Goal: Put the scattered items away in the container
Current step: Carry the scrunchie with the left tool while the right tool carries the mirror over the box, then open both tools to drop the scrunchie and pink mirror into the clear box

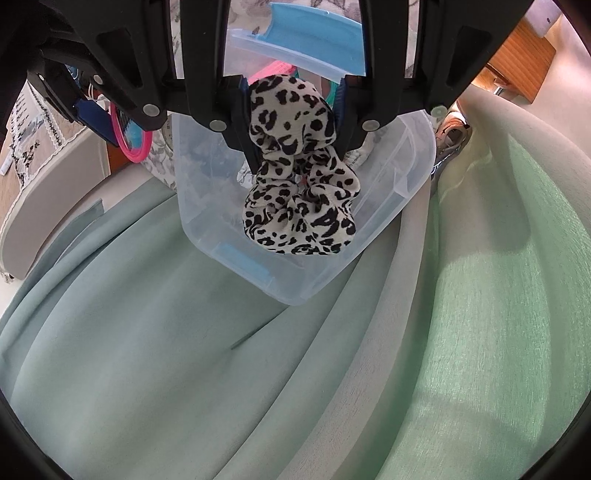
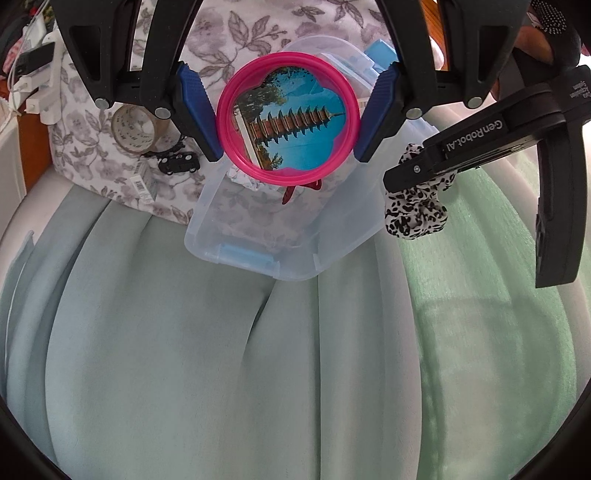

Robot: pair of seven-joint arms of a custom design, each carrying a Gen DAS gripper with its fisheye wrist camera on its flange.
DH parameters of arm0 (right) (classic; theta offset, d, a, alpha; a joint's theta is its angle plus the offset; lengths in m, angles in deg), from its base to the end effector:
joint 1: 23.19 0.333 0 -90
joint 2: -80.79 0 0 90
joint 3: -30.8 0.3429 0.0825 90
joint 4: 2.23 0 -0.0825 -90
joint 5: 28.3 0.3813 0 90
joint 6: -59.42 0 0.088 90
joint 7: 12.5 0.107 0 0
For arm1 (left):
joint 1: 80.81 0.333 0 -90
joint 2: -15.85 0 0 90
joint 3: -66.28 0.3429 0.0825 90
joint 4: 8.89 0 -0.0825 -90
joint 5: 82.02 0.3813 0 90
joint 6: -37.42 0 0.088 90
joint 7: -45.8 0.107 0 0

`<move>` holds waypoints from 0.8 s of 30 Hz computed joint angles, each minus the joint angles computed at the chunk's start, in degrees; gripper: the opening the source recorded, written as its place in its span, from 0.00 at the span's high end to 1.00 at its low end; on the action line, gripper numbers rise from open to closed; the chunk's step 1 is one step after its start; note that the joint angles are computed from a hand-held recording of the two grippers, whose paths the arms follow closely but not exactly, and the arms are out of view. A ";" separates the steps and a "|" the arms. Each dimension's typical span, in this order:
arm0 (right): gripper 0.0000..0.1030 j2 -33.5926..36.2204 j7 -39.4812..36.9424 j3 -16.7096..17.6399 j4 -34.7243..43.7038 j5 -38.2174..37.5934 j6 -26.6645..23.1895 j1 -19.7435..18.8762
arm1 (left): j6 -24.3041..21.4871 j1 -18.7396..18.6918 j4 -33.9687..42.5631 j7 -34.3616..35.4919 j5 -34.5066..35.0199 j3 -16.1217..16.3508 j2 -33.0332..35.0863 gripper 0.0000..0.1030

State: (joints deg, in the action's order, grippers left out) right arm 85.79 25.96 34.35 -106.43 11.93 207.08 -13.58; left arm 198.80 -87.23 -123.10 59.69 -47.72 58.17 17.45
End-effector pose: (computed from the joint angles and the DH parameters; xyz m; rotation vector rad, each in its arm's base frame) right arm 0.6196 0.1320 0.5871 -2.0879 1.0307 -0.4079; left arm 0.5794 -0.1778 0.5622 -2.2475 1.2076 -1.0439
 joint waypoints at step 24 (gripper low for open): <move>0.27 3.52 -1.03 1.45 2.90 -2.01 -2.85 -0.86 | -1.77 -0.30 0.91 2.05 -2.87 0.14 0.31 0.51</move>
